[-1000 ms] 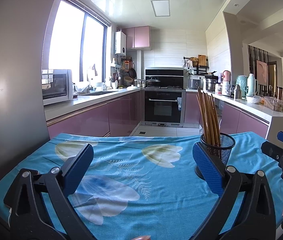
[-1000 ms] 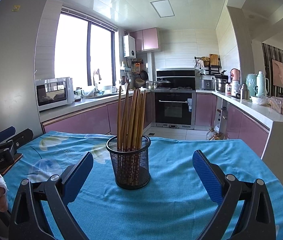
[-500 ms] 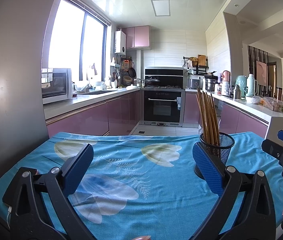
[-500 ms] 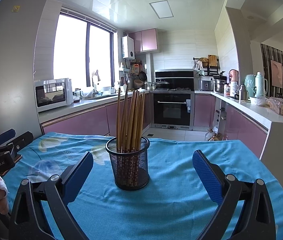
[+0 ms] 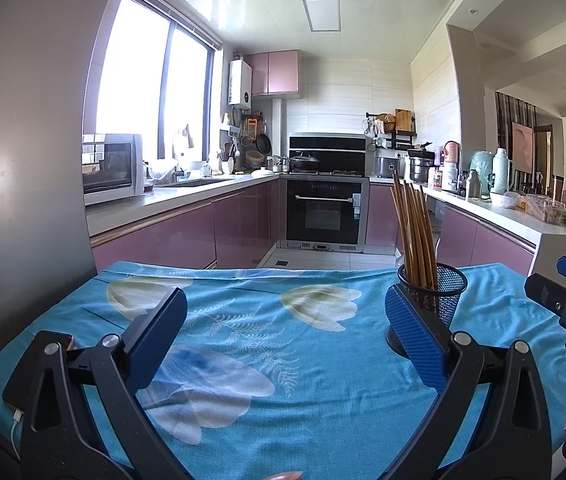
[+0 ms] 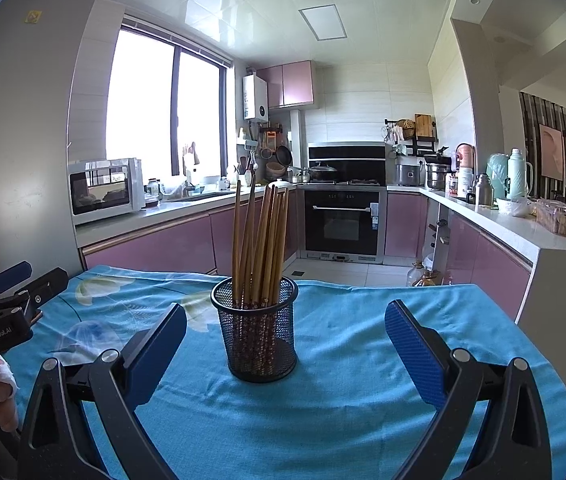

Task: Organize utensils

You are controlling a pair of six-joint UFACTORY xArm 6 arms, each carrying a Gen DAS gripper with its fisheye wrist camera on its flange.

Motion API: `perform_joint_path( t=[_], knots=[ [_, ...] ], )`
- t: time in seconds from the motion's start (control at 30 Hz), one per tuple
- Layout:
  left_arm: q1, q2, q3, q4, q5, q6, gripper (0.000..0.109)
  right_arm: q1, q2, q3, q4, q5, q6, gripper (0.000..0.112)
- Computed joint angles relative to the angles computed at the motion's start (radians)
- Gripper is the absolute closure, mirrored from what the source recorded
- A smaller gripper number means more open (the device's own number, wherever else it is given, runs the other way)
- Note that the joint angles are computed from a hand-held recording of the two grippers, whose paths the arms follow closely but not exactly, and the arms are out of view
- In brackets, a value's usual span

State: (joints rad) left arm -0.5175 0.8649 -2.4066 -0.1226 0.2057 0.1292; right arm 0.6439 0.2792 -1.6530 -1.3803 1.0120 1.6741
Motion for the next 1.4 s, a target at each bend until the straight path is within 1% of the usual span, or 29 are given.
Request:
perform_joint_path(
  t=[0.7, 1.33, 1.4],
  knots=[
    [-0.002, -0.006, 0.017, 0.001, -0.011, -0.004, 0.011, 0.008, -0.005, -0.002, 0.000, 0.018, -0.005, 0.016],
    [-0.006, -0.045, 0.092, 0.012, -0.040, -0.017, 0.011, 0.007, -0.006, -0.003, 0.005, 0.017, -0.009, 0.016],
    [-0.005, -0.039, 0.080, 0.007, -0.034, -0.011, 0.011, 0.009, -0.007, -0.003, 0.004, 0.020, -0.010, 0.016]
  ],
)
